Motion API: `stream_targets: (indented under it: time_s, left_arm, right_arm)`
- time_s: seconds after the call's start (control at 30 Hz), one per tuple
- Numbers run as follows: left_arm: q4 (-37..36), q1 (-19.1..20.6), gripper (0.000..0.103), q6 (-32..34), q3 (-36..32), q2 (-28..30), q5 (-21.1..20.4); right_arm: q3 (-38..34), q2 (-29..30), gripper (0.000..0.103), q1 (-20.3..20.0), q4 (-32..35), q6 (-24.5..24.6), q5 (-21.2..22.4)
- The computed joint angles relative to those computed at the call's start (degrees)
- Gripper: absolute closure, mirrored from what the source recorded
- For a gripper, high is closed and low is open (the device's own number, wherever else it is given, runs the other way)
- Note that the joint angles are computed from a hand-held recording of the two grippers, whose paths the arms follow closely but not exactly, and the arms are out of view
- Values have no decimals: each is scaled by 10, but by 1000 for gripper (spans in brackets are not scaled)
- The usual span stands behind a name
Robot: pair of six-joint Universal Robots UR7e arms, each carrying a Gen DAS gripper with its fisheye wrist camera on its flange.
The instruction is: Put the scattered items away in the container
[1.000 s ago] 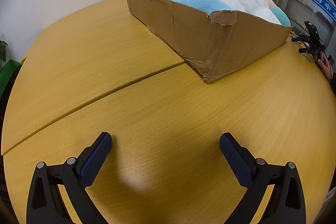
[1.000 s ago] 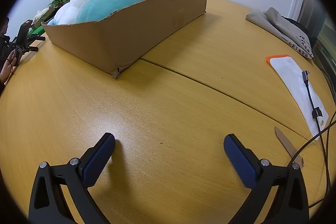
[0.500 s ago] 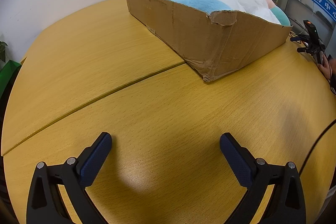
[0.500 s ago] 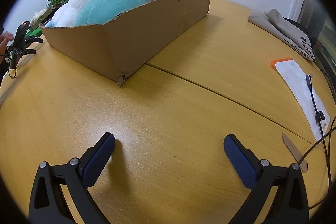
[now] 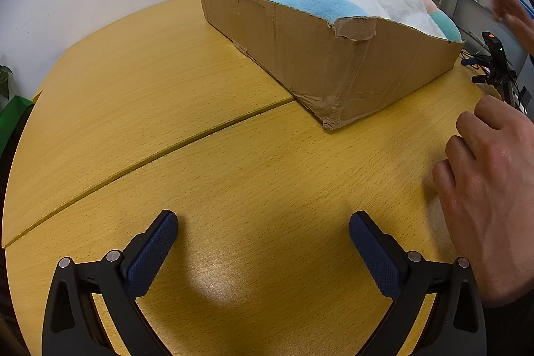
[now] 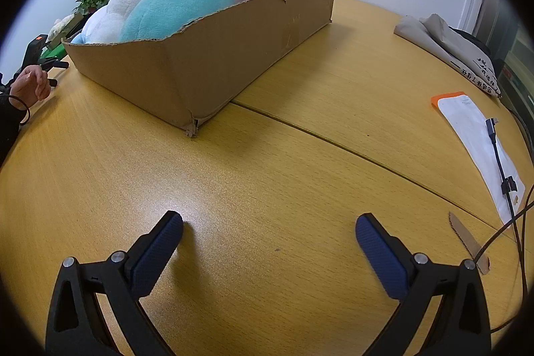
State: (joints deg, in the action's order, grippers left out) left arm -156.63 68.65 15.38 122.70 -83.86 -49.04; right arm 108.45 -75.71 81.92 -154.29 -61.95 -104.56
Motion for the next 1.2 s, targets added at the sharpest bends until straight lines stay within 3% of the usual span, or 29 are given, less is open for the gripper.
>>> stream_targets:
  time_s: [1.2]
  left_arm:
    - [2, 6, 0, 15, -6, 2, -10]
  right_arm:
    - [-2, 0, 0, -1, 3, -2, 1]
